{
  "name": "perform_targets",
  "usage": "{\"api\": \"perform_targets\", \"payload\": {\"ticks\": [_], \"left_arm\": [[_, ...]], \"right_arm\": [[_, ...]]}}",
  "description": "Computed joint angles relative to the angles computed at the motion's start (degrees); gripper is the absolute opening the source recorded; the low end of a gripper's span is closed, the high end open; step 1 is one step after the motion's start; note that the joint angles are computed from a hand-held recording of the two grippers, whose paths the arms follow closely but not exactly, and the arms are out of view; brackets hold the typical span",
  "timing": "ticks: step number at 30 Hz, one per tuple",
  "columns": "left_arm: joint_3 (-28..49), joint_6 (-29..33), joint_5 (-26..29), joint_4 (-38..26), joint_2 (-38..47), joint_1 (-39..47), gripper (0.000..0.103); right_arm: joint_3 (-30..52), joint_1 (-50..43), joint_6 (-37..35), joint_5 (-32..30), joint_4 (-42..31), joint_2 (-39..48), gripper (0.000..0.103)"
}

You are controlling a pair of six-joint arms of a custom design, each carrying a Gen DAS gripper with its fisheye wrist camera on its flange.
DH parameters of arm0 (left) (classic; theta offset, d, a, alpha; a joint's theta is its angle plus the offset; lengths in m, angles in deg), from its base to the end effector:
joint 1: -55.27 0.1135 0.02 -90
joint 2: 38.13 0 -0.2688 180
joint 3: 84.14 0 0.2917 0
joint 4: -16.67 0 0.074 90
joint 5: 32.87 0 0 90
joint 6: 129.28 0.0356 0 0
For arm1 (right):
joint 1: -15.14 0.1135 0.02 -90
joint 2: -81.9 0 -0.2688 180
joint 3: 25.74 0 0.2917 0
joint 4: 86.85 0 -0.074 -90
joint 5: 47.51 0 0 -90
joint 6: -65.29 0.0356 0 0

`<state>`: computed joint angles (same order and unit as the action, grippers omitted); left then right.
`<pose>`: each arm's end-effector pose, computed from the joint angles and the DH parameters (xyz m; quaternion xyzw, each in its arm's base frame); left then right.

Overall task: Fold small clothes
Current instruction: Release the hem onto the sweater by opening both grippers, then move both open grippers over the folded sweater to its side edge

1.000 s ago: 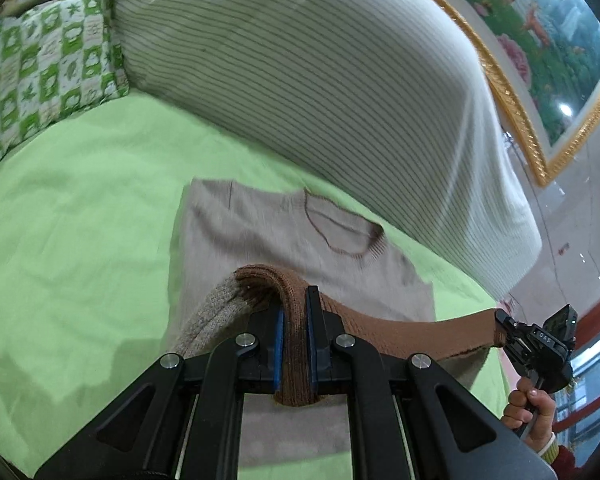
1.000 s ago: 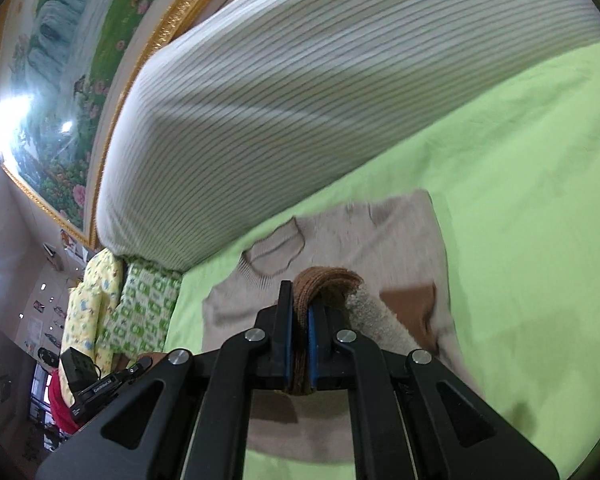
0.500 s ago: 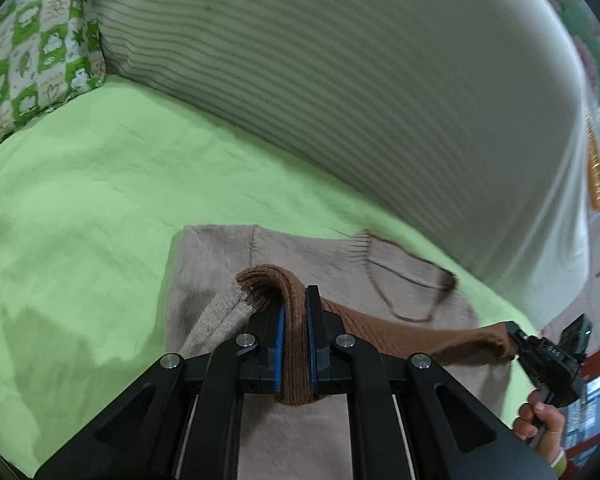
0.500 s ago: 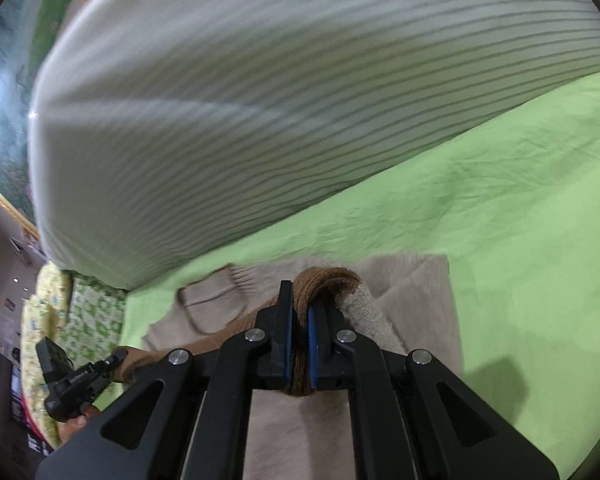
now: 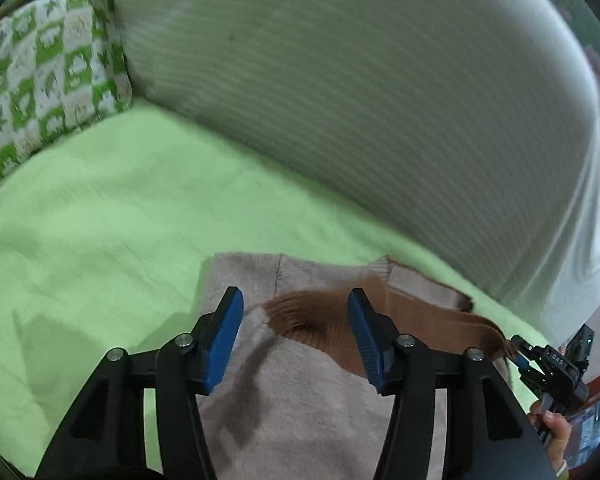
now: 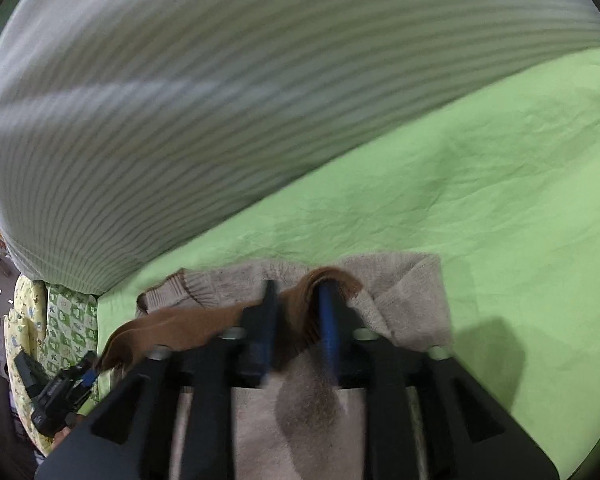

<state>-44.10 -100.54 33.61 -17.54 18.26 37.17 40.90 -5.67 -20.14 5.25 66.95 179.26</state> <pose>0.2124 -0.0545 0.1729 -0.4029 0.8317 -0.0633 0.3767 0.3452 -0.1081 0.1453 0.1109 0.9062 0.2649 0.3103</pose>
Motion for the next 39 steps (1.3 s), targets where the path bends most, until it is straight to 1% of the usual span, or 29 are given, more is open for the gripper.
{"api": "perform_targets", "payload": {"ticks": [1, 2, 4, 7, 9, 13, 15, 16, 18, 19, 20, 23, 25, 28, 29, 30, 32, 34, 36, 37, 39], "left_arm": [[0.1, -0.2, -0.3, -0.9, -1.0, -0.7, 0.055], [0.5, -0.4, -0.3, -2.0, -1.5, -1.5, 0.055], [0.8, -1.0, -0.1, -3.7, -2.4, -4.5, 0.056], [0.5, -2.0, 0.5, -2.7, -1.8, -9.8, 0.056], [0.9, -2.4, 1.6, -1.3, 0.1, -14.0, 0.056], [2.6, -0.5, 5.8, 7.0, 9.2, -20.8, 0.056], [4.4, 1.8, 7.5, 10.3, 14.7, -22.7, 0.056], [5.3, 2.8, 8.1, 11.2, 16.9, -23.0, 0.056], [6.5, 5.2, 10.5, 13.3, 21.2, -22.7, 0.056], [7.1, 6.2, 10.8, 13.5, 22.9, -22.3, 0.056], [7.8, 7.2, 10.7, 13.6, 24.7, -21.7, 0.056], [9.6, 10.2, 9.3, 12.7, 29.1, -18.5, 0.053], [9.2, 11.9, 9.4, 13.2, 30.1, -14.6, 0.041], [6.7, 12.0, 8.6, 14.3, 28.0, -9.8, 0.039], [5.6, 12.1, 8.8, 15.1, 26.9, -7.9, 0.037], [4.7, 12.1, 8.6, 15.3, 26.1, -6.2, 0.035], [2.7, 12.5, 9.0, 16.3, 24.3, -3.4, 0.032], [1.7, 13.3, 9.2, 16.9, 23.7, -1.2, 0.028], [0.6, 13.5, 9.5, 17.9, 23.1, 0.0, 0.024], [0.0, 13.6, 9.7, 18.3, 22.7, 0.7, 0.022], [-1.2, 13.4, 10.4, 19.7, 21.9, 1.5, 0.022]], "right_arm": [[-1.1, -0.6, 0.7, -0.2, 1.2, -1.5, 0.061], [-2.1, -1.7, 1.3, -1.3, 2.6, -3.1, 0.064], [-2.4, -2.6, 1.1, -2.0, 1.6, -4.8, 0.064], [-3.8, -3.9, -1.5, -5.9, -1.7, -8.1, 0.064], [-6.8, -3.3, -5.3, -8.0, -3.5, -11.8, 0.064], [-12.6, -0.1, -16.7, -9.6, -9.9, -17.6, 0.064], [-15.3, 2.6, -21.3, -9.0, -11.6, -19.3, 0.064], [-16.4, 4.0, -23.4, -8.3, -12.1, -19.9, 0.062], [-17.0, 7.1, -28.1, -7.2, -13.7, -18.4, 0.053], [-17.1, 8.0, -29.5, -6.1, -13.7, -17.5, 0.045], [-16.9, 9.3, -30.7, -3.5, -12.9, -16.1, 0.041], [-15.8, 12.4, -30.1, 3.5, -8.1, -13.1, 0.034], [-14.3, 12.3, -28.8, 8.4, -3.9, -10.5, 0.034], [-11.4, 11.1, -23.5, 13.4, 1.5, -6.7, 0.033], [-9.7, 9.8, -22.3, 14.2, 2.5, -4.9, 0.030], [-8.4, 9.1, -21.7, 14.7, 2.7, -3.6, 0.029], [-6.5, 8.0, -20.6, 16.3, 3.8, -1.8, 0.021], [-5.4, 7.3, -19.4, 17.1, 4.9, -0.5, 0.021], [-4.9, 6.2, -17.4, 16.5, 5.6, 0.2, 0.021], [-4.4, 5.5, -16.1, 15.9, 5.3, 0.8, 0.021], [-4.0, 4.1, -13.3, 13.4, 4.9, 1.1, 0.019]]}}
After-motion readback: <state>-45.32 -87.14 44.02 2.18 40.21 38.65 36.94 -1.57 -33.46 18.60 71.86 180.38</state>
